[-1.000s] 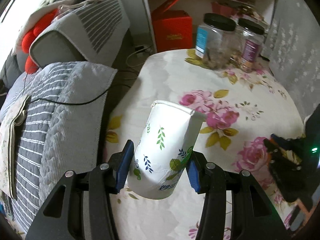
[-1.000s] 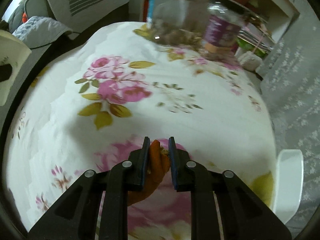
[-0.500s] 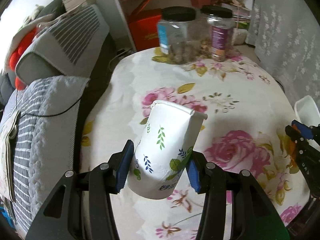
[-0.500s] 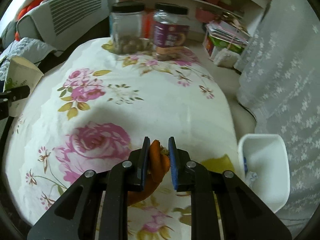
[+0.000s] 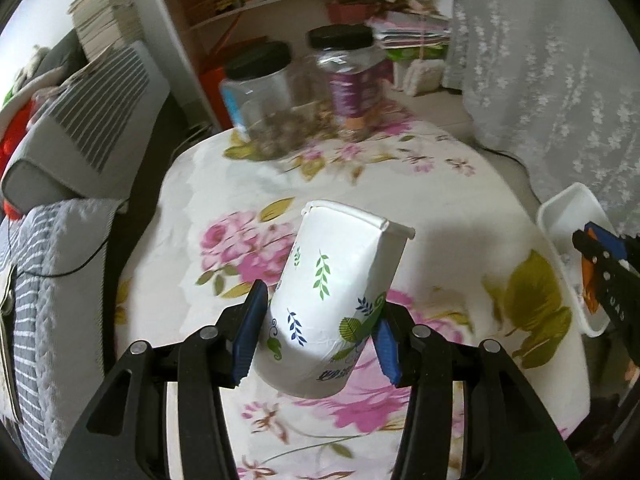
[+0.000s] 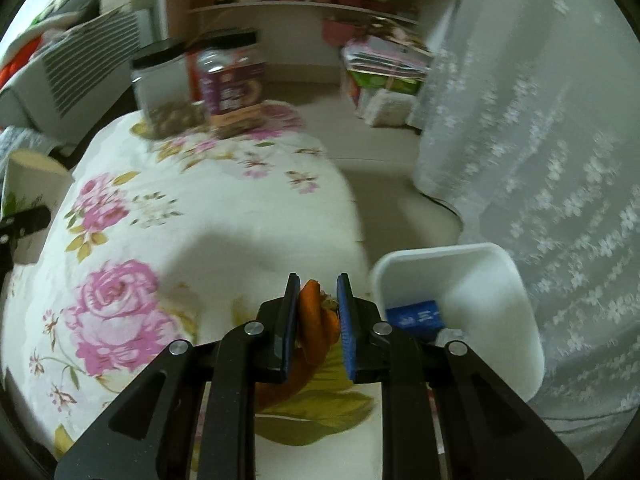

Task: Collect trash
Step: 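Carry the orange peel into the white bin and open the right tool while the left holds the cup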

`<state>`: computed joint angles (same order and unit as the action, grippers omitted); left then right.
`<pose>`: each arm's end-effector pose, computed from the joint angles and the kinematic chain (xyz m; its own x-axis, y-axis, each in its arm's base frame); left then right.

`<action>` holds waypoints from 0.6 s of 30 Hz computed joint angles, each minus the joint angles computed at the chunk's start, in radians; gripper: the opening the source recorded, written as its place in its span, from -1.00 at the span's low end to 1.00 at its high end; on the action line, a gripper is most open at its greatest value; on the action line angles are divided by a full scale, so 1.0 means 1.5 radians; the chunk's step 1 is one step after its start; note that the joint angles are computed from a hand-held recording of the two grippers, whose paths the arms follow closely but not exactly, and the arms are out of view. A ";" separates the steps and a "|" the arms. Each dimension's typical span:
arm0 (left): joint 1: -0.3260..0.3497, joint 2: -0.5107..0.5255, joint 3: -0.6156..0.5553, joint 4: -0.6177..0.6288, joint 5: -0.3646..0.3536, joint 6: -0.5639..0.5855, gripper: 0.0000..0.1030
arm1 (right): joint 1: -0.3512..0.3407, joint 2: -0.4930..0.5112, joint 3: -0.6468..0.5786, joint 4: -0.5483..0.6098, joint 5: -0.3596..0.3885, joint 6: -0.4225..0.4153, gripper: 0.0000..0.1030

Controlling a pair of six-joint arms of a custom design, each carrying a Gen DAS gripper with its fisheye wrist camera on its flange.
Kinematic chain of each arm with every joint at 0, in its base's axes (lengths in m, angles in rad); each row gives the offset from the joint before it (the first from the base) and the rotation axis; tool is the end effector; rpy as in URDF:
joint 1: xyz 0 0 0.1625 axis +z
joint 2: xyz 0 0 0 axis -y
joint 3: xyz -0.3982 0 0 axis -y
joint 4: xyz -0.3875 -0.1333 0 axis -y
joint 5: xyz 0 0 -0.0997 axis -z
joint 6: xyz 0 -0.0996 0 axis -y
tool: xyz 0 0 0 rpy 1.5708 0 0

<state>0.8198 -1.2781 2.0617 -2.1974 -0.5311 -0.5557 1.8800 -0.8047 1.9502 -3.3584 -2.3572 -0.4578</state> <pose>-0.1673 -0.5004 0.2048 -0.5919 -0.0036 -0.8060 0.4258 0.8477 -0.3165 0.2296 -0.5124 0.0998 -0.6116 -0.1678 0.7732 -0.5730 0.7678 -0.2867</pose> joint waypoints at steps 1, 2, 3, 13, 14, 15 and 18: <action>-0.002 0.007 -0.003 -0.007 -0.002 0.005 -0.05 | -0.005 -0.006 0.002 -0.007 -0.002 0.000 -0.66; -0.005 0.016 -0.006 -0.018 -0.006 0.013 -0.05 | -0.008 -0.010 0.003 -0.012 -0.004 0.000 -0.66; -0.008 0.026 -0.009 -0.029 -0.010 0.020 -0.05 | -0.014 -0.016 0.005 -0.020 -0.006 0.000 -0.66; -0.039 0.108 -0.031 -0.143 -0.052 0.088 -0.04 | -0.077 -0.091 0.024 -0.040 -0.006 0.058 -0.64; -0.043 0.118 -0.034 -0.157 -0.060 0.096 -0.04 | -0.082 -0.099 0.027 -0.034 -0.003 0.067 -0.62; -0.047 0.129 -0.037 -0.174 -0.070 0.106 -0.04 | -0.090 -0.110 0.030 -0.027 -0.003 0.081 -0.49; -0.056 0.153 -0.043 -0.218 -0.101 0.129 -0.03 | -0.107 -0.139 0.043 -0.024 -0.005 0.120 0.14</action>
